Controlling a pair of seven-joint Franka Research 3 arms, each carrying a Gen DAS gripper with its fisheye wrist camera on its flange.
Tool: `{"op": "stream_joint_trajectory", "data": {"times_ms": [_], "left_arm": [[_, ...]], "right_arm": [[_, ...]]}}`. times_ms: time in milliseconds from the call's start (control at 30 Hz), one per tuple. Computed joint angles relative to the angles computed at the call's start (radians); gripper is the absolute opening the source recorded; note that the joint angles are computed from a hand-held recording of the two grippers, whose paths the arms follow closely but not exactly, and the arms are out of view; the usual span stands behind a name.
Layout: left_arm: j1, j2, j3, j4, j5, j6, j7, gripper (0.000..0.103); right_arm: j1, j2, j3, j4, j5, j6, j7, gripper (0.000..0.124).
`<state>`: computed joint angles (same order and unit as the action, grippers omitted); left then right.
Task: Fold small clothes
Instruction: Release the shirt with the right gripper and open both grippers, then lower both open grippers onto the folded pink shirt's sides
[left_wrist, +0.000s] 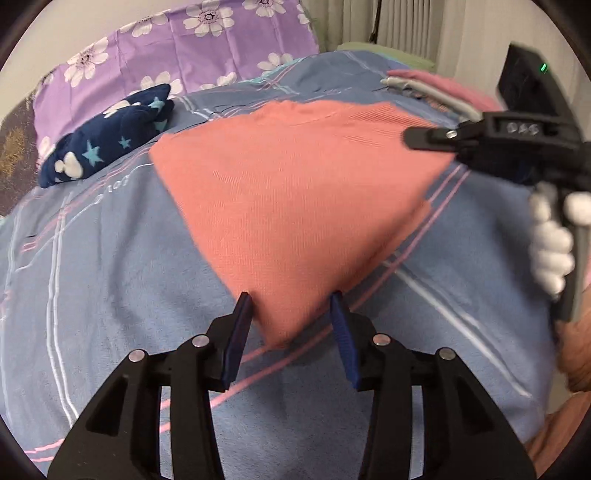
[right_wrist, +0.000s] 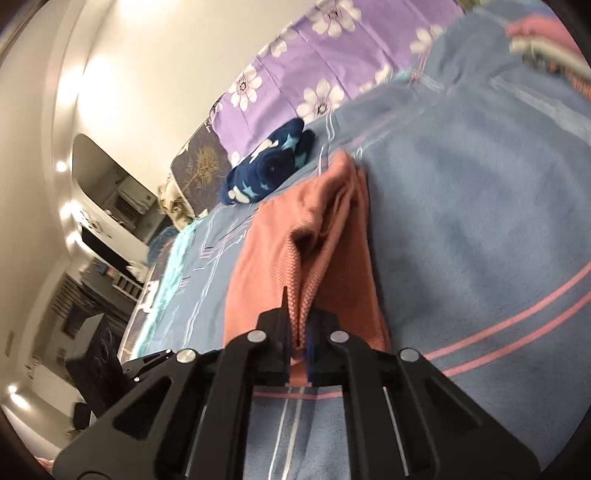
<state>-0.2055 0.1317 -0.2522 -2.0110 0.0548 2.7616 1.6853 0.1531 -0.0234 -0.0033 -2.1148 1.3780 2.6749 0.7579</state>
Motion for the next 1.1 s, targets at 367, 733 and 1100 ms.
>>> {"op": "stream_joint_trajectory", "data": {"times_ms": [367, 733, 1100], "left_arm": [[0.036, -0.048, -0.023, -0.050, -0.193, 0.025, 0.086, 0.038], [0.013, 0.068, -0.030, 0.041, -0.243, 0.026, 0.125, 0.032], [0.079, 0.064, -0.109, 0.067, -0.448, 0.030, 0.287, 0.033]], "right_arm": [[0.005, -0.023, 0.012, -0.051, -0.170, 0.088, 0.071, 0.015], [0.054, 0.097, 0.002, 0.007, -0.486, 0.123, 0.253, 0.000], [-0.012, 0.145, 0.019, 0.196, -0.463, 0.045, 0.186, 0.035]]}}
